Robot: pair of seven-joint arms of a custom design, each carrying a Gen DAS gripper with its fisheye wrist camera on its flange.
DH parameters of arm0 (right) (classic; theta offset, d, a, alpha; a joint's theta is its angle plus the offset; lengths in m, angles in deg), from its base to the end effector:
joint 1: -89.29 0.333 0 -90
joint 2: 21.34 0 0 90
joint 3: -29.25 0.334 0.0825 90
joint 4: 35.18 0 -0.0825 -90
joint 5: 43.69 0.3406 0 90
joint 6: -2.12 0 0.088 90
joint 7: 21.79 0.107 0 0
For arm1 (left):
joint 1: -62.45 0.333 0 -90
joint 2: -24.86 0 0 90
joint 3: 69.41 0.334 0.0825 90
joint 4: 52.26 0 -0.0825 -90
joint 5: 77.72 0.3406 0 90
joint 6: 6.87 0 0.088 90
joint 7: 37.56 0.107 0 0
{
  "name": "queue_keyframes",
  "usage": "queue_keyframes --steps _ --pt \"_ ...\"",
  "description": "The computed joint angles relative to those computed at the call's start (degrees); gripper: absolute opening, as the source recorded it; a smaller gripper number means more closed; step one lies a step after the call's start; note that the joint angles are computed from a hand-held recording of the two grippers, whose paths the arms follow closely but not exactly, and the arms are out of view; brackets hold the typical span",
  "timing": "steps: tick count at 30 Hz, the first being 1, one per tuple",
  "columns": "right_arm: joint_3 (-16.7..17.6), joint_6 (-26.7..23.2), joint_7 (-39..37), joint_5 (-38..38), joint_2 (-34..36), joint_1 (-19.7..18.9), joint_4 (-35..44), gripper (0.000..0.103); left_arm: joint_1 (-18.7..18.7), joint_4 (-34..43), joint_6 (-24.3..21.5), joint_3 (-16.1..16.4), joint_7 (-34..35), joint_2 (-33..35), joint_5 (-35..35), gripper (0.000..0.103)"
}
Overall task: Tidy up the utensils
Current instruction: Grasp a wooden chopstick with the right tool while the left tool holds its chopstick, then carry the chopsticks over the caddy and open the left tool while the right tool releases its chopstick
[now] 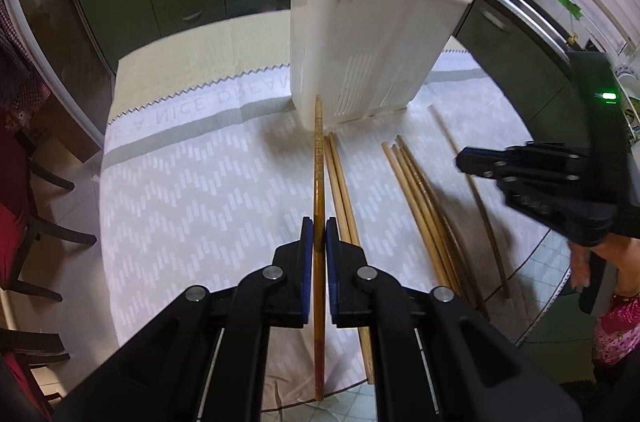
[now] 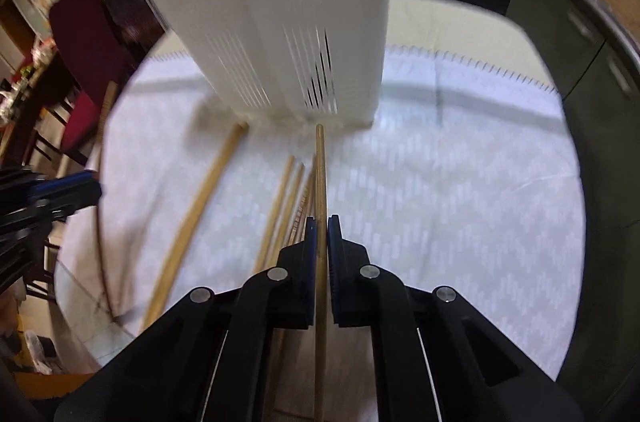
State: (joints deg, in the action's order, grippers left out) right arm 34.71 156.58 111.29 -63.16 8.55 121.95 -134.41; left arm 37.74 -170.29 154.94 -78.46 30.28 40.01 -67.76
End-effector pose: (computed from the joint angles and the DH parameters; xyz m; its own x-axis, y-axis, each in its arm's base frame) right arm 0.5333 0.4193 0.3719 0.1896 -0.9746 -0.1193 -0.8896 -0.1191 -0.4409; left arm 0.4972 -0.3350 0.4108 -0.3536 -0.9300 0.1007 -0.8384 0.2674 -0.4749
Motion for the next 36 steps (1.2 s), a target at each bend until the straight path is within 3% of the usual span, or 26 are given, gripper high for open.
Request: queue_keyframes --steps 5,13,18,25,31,36 --pt "-4.4 9.9 7.2 -7.6 -8.4 2.6 -10.0 0.006 -0.9 -2.6 2.6 0.8 -2.3 -3.3 3.0 0.007" --pt "-6.2 14.7 19.2 -20.6 -15.4 4.0 -16.8 0.006 -0.4 -6.0 5.3 0.1 -6.5 -7.6 8.0 0.007" --pt "-4.8 14.6 24.1 -26.4 -19.0 2.7 -18.1 0.006 0.5 -6.5 5.9 -1.2 -8.4 -9.2 10.6 0.007" --pt "-1.6 13.0 25.0 -29.3 -21.6 -0.1 -16.5 0.006 1.6 -4.6 6.7 -2.7 -7.2 -9.4 10.2 0.007" --pt "0.4 10.9 20.2 -26.5 -23.2 -2.0 -12.7 0.006 2.1 1.6 4.8 -3.9 -1.8 -8.3 5.4 0.007" --pt "1.1 9.1 15.3 -23.0 -24.1 -3.1 -8.4 0.006 0.8 8.8 2.9 -2.3 -2.8 -6.9 7.5 0.007"
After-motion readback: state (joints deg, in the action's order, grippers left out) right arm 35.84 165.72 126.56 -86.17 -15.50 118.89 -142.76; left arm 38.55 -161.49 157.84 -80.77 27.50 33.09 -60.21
